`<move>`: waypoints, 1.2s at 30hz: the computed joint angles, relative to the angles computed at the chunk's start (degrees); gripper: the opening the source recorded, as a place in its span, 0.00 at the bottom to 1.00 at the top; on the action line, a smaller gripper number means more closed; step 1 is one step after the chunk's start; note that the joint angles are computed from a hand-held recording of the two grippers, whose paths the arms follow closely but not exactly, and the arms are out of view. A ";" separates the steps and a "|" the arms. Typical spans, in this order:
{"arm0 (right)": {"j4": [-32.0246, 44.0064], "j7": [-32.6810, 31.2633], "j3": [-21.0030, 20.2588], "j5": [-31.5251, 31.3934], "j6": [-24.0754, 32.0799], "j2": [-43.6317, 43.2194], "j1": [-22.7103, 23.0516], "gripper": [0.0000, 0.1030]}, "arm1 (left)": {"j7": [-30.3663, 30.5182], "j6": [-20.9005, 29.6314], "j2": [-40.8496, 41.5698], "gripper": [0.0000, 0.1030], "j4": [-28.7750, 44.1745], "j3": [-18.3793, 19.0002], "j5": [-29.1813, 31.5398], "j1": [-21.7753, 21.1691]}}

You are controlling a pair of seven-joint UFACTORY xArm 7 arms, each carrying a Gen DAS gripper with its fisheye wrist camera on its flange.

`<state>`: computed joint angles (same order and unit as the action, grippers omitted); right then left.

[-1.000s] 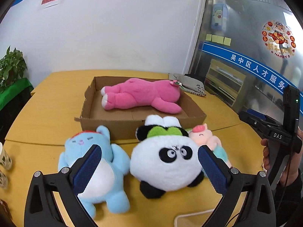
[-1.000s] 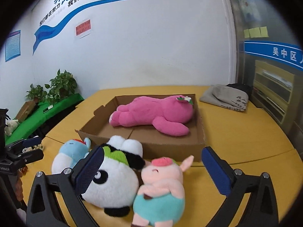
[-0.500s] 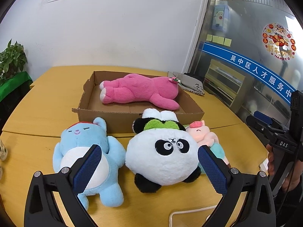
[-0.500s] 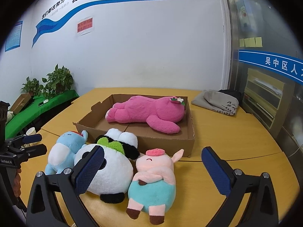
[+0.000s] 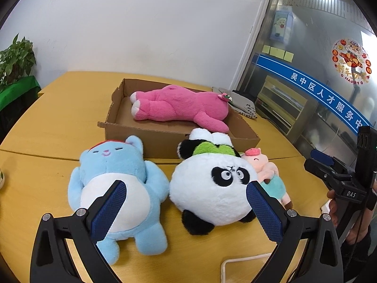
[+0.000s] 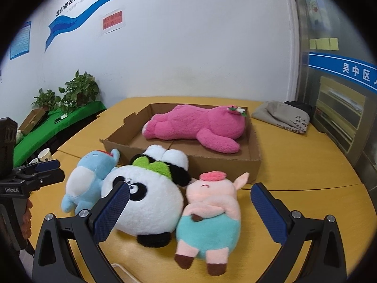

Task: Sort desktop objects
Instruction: 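Pull both tools back from the box toward the remaining plush toys, then move both grippers to the light-blue cat and close them on it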

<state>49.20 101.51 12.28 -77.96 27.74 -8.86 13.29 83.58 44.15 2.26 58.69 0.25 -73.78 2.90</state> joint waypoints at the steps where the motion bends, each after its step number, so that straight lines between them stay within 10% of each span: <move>1: 0.37 0.61 0.04 -0.67 -0.86 0.62 0.03 1.00 | -0.06 0.52 0.47 1.00 0.29 0.32 0.23 0.35; 12: 11.05 0.70 -1.66 -5.86 -9.40 12.15 5.09 1.00 | -1.20 9.82 8.97 1.00 7.27 1.67 3.10 8.28; 24: 34.93 -23.12 -2.62 20.26 -17.45 34.03 7.05 1.00 | -12.34 22.49 26.14 1.00 26.28 -1.81 8.01 18.59; 30: 52.34 -39.84 0.29 36.07 -2.99 48.99 5.55 0.95 | -23.42 23.35 37.75 0.99 38.98 -4.84 12.70 20.67; 36: 47.78 -40.50 -9.78 33.67 4.96 45.88 12.06 0.92 | -26.92 22.02 42.21 0.93 42.86 -8.18 18.06 21.26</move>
<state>96.98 61.01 2.50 -44.29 32.70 37.02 25.35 56.66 66.17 44.48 101.55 -7.94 -55.73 24.15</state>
